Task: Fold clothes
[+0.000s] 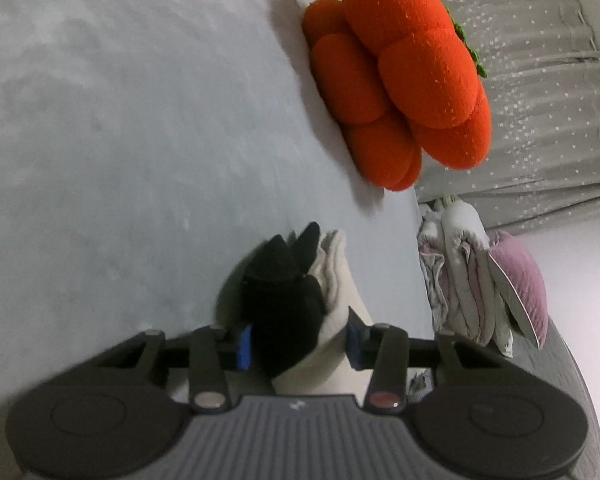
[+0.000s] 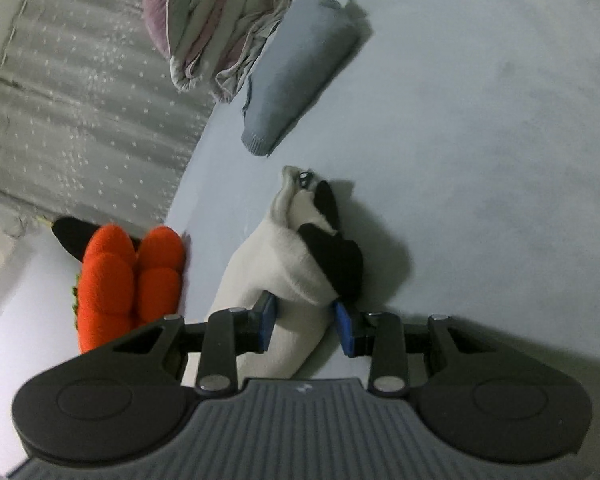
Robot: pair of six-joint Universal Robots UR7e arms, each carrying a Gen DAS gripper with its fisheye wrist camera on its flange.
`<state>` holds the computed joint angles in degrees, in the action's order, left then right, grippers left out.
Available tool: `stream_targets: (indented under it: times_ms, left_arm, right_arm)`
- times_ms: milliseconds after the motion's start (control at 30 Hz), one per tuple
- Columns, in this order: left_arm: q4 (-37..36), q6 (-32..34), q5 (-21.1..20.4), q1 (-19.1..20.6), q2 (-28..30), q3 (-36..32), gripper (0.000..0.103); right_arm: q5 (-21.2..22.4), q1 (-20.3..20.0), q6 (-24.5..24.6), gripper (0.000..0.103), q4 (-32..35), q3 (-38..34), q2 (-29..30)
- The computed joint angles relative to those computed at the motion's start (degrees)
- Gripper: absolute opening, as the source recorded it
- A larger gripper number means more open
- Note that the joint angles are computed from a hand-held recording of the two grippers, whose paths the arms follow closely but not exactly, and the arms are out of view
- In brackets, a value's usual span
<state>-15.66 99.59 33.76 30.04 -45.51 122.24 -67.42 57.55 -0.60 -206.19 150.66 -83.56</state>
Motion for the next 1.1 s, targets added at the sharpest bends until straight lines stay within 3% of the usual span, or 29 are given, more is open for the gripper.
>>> stream_targets:
  times_ms: [233,367,433,567,667,833,1100]
  left_arm:
    - [-1.41,-2.04,-2.60,-1.69,-0.17,2.10,0.038]
    - [-0.80,-1.41,-3.04,-1.60,-0.19,1.43,0.039]
    - [-0.20,-0.70,-3.23,-1.53,-0.01,0.90,0.042]
    - [3.39,-1.33,-4.80,-1.86,1.56,-1.24,0.043]
    - [3.29,-1.52,-7.02,-2.77,2.92,-1.70,0.040]
    - [-1.39,1.06,-9.38,-3.86,3.26,-0.43,0.032]
    - [-9.45,12.25,-12.33,-6.77,0.58,0.81,0.029]
  right_arm:
    - [1.83,-3.01,0.56,0.038,1.04,1.94,-5.05]
    - [-3.88,0.81,-3.22,0.038,-8.26,3.16,-3.75]
    - [-6.30,3.48,-7.55,0.038,-13.84,3.37,-1.76]
    - [-7.79,8.72,-20.67,0.038,-23.27,3.50,5.20]
    - [-7.96,12.41,-29.99,0.038,-26.11,3.12,10.97]
    - [-9.83,17.37,-40.36,0.038,-25.95,0.15,18.79]
    - [-9.54,18.07,-47.18,0.032,-14.94,-3.45,19.21]
